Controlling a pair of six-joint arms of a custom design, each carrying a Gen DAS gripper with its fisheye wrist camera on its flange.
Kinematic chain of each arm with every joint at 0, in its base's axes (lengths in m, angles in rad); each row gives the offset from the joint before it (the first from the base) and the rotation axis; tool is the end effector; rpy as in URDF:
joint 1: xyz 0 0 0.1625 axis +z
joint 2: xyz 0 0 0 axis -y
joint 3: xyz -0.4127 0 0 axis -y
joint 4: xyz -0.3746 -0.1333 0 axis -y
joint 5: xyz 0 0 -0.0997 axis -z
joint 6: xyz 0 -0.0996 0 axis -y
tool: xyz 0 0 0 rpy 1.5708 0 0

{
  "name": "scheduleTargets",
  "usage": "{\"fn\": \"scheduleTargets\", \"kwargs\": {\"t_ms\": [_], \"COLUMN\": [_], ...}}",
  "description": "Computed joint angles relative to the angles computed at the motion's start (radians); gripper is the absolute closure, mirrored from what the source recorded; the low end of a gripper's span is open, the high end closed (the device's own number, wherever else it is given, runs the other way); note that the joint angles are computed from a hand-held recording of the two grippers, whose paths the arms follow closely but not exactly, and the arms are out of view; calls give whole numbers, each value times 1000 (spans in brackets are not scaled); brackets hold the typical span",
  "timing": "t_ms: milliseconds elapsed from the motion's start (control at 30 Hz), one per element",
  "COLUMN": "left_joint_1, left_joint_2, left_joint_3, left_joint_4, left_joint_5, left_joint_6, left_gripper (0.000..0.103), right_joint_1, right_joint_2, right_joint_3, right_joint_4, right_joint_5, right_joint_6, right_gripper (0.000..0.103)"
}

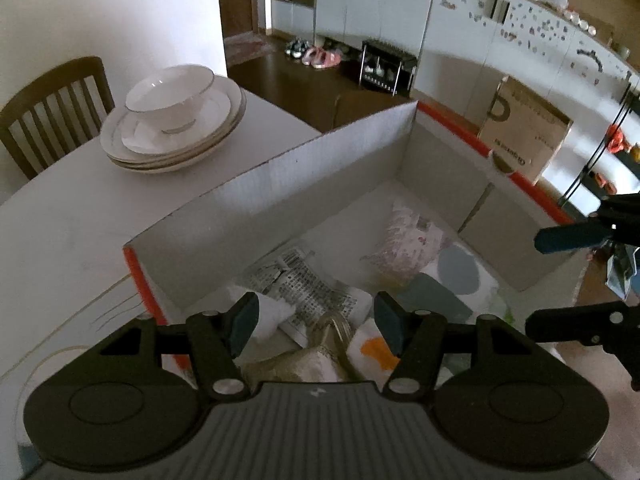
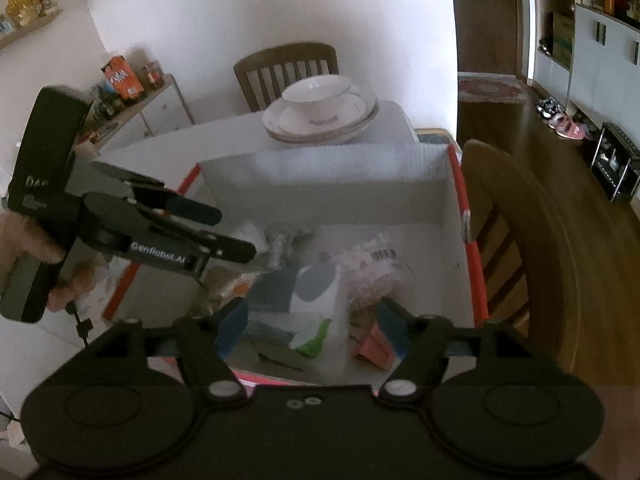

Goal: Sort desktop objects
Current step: 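Open the left tool to drop the tissue while the right tool releases the white bag into the box, then withdraw both tools from the box toward the toy and bottle on the table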

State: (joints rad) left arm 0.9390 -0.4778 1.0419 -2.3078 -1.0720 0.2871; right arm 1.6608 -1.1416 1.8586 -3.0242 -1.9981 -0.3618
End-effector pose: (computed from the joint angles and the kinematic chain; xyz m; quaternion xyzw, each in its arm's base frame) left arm -0.3243 -0.7495 0.0830 0.4090 0.8748 -0.1246 0.2279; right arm 0.1446 -0.5782 0.2914 0.1298 -0.9057 0.3217 0.2437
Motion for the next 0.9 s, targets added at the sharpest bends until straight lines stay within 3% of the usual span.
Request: {"fn": "scheduleTargets", "kwargs": {"t_ms": [300, 900], "left_joint_1": [-21, -2], "left_joint_2": [-135, -383], "left_joint_3": [200, 502], "left_joint_4": [-180, -343], "left_joint_5": [-28, -62], "left_joint_6": [5, 126], "left_gripper": [36, 27], "right_joint_1": [26, 144], "right_joint_2": [-12, 95], "right_joint_3": [18, 6], "right_joint_4": [-33, -135], "right_joint_5": [29, -57], "right_joint_6": [1, 74], "right_gripper": [19, 11]}}
